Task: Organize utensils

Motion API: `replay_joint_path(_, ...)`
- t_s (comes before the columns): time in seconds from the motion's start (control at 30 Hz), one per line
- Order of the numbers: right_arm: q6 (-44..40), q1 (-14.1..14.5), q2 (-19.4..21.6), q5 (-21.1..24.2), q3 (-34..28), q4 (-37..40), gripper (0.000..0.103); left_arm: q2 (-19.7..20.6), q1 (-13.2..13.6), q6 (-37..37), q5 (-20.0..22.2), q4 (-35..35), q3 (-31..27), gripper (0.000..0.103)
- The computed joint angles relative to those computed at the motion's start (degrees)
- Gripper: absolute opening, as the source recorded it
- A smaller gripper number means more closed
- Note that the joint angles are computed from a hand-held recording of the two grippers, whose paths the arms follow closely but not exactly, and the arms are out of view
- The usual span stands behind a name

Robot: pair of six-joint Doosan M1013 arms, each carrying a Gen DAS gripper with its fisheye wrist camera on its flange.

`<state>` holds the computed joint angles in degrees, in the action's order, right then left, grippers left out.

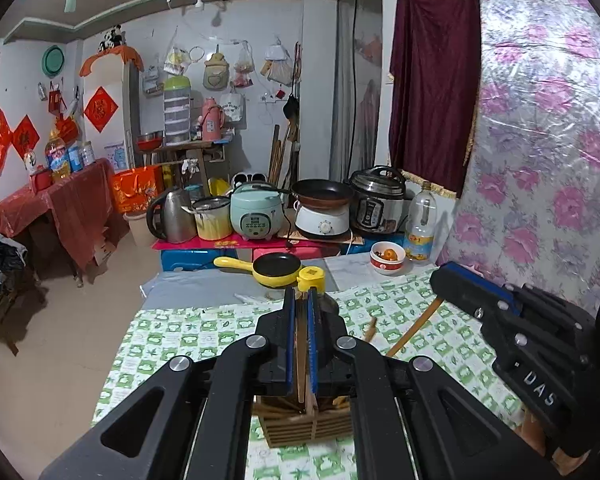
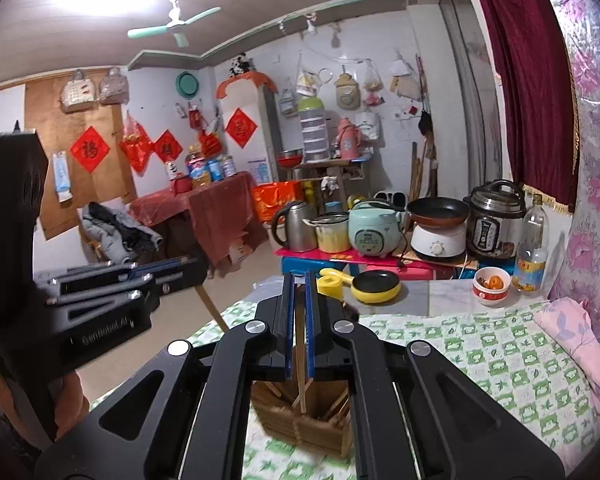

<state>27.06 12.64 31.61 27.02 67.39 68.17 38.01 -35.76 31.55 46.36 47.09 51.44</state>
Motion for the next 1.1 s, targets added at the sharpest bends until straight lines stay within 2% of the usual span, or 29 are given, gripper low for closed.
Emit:
replay_joint_path(0.07,3.1,0.2,1.5,0.5,-1.4,-2.9,0.006,1.3,0.7,0.1,-0.3,-1.0,-0.6,0.006)
replay_joint_path(0.17,11.8,0.2,4.9,4.8,-4.9,-12.0,0.009,2.4,1.6,1.7,-1.3,-5.1,0.0,0.009)
replay_joint_path(0.2,13.5,0.4,5.1,4.5,-5.0,-13.7,0.010,2.6,1.9,2.4,-1.5,-6.6,0.1,0.024)
replay_joint_path(0.23,14.4,0.4,5.3,4.2,-4.9,-14.6,0.010,2.8,2.0,2.4,-1.3,-7.6,0.4,0.047)
replay_joint_path(0.27,14.3,0.4,5.4,4.2,-4.7,-14.4,0.011,2.7,2.0,1.3,-1.2,-7.0,1.1,0.056)
replay_joint_path(0.3,13.8,0.2,5.1,4.1,-4.2,-13.4,0.011,2.7,1.9,0.0,-0.8,-5.6,1.7,0.063)
replay_joint_path(0.4,9.9,-0.2,3.6,3.2,-2.1,-9.2,0.013,1.8,1.5,-1.5,0.3,-3.7,3.4,0.070)
replay_joint_path(0.47,6.4,-0.3,1.7,1.2,0.3,-6.3,0.021,1.1,1.1,-3.6,0.8,-1.5,4.4,0.078)
replay_joint_path(0.5,4.6,-0.4,0.9,0.5,1.4,-4.8,0.024,0.3,0.6,-5.8,1.1,0.9,5.6,0.086)
replay_joint_path(0.53,2.6,-0.4,-0.1,-0.3,2.8,-3.1,0.034,0.0,0.2,-7.2,1.5,2.4,6.1,0.093)
replay_joint_path(0.57,0.2,-0.3,-1.3,-1.7,4.6,-1.0,0.046,-0.8,-0.3,-9.3,1.8,4.6,7.3,0.095)
replay_joint_path(0.67,-10.7,-0.2,-4.6,-6.0,10.1,8.4,0.067,-2.8,-2.0,-14.4,3.3,9.7,10.5,0.097)
replay_joint_path(0.7,-14.8,-0.1,-5.8,-7.3,12.0,11.8,0.070,-3.5,-2.8,-15.9,4.1,11.3,11.8,0.097)
replay_joint_path(0.77,-23.0,-0.1,-7.9,-9.2,15.7,19.4,0.085,-4.5,-4.1,-18.3,6.0,13.5,13.9,0.097)
replay_joint_path(0.83,-30.5,-0.2,-9.8,-9.8,19.0,27.0,0.093,-5.3,-5.5,-20.3,8.3,15.3,15.7,0.097)
replay_joint_path(0.87,-35.4,-0.3,-10.8,-9.8,21.0,32.1,0.097,-5.6,-6.2,-21.2,9.5,16.3,16.6,0.097)
replay_joint_path(0.97,-44.3,-0.6,-13.3,-10.0,25.5,40.4,0.097,-6.7,-8.6,-25.4,13.2,19.7,19.9,0.097)
replay_joint_path(1.1,-55.9,-0.4,-15.7,-10.2,30.5,50.0,0.097,-6.8,-12.1,-29.4,20.4,24.3,22.3,0.097)
